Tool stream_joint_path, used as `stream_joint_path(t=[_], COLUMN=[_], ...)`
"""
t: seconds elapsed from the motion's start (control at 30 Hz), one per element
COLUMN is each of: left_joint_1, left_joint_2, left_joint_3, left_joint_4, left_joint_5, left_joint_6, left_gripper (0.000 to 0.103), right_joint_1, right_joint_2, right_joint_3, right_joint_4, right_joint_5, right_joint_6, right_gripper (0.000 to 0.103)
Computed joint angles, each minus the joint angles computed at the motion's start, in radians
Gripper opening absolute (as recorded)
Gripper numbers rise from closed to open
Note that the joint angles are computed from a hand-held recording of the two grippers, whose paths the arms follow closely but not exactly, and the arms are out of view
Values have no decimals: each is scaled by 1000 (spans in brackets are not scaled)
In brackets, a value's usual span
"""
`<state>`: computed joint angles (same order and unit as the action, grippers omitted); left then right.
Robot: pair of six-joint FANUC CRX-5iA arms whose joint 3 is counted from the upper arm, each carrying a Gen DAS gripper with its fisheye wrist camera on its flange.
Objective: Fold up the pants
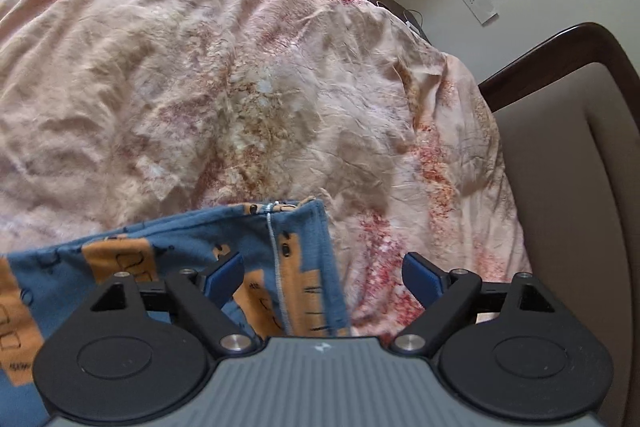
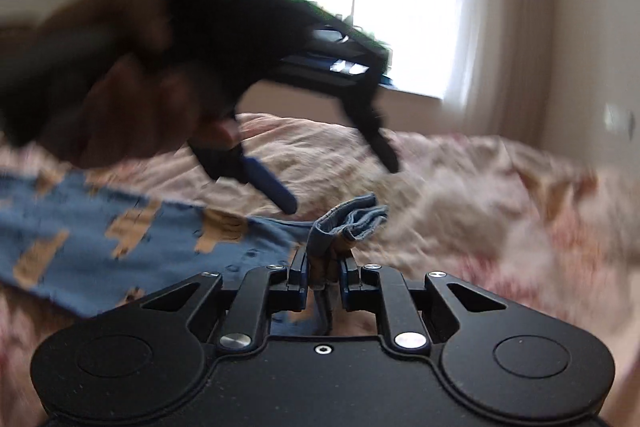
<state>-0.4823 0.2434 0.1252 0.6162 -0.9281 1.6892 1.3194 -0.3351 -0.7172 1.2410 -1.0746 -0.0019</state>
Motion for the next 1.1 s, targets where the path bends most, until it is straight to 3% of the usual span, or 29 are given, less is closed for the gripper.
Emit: stream_joint_path(t=[0.27, 0.33, 0.43, 0.5, 0.53, 0.73, 0.9, 1.1], left_joint_1=[-24, -40, -56, -53, -48, 6, 51, 136], left_joint_2=[25, 45, 72, 67, 56, -78, -227, -385], left_joint_3=[112, 168, 240, 228, 209, 17, -149, -316], left_joint_4=[-184, -267, -362, -358, -354, -266, -225, -205], left_joint_5=[-94, -133, -204, -210, -202, -75, 19, 29], left_joint_6=[89, 136, 184, 178, 183, 189, 152, 124], left_gripper=[90, 85, 56, 19, 13, 13, 13, 13], right_joint_1=[39, 47, 55, 59, 60, 67, 66, 82], right_joint_2=[77, 85, 96, 100, 102, 93, 77, 99], right_joint_3=[45, 51, 59, 63, 65, 56, 55, 106], right_joint_4=[14, 11, 5, 5, 6, 57, 117, 83], right_joint_5=[-36, -47, -49, -52, -51, -41, 38, 159], right_joint_6=[201, 226, 251, 257, 259, 235, 229, 294], right_gripper=[16, 16, 16, 16, 16, 14, 14, 14])
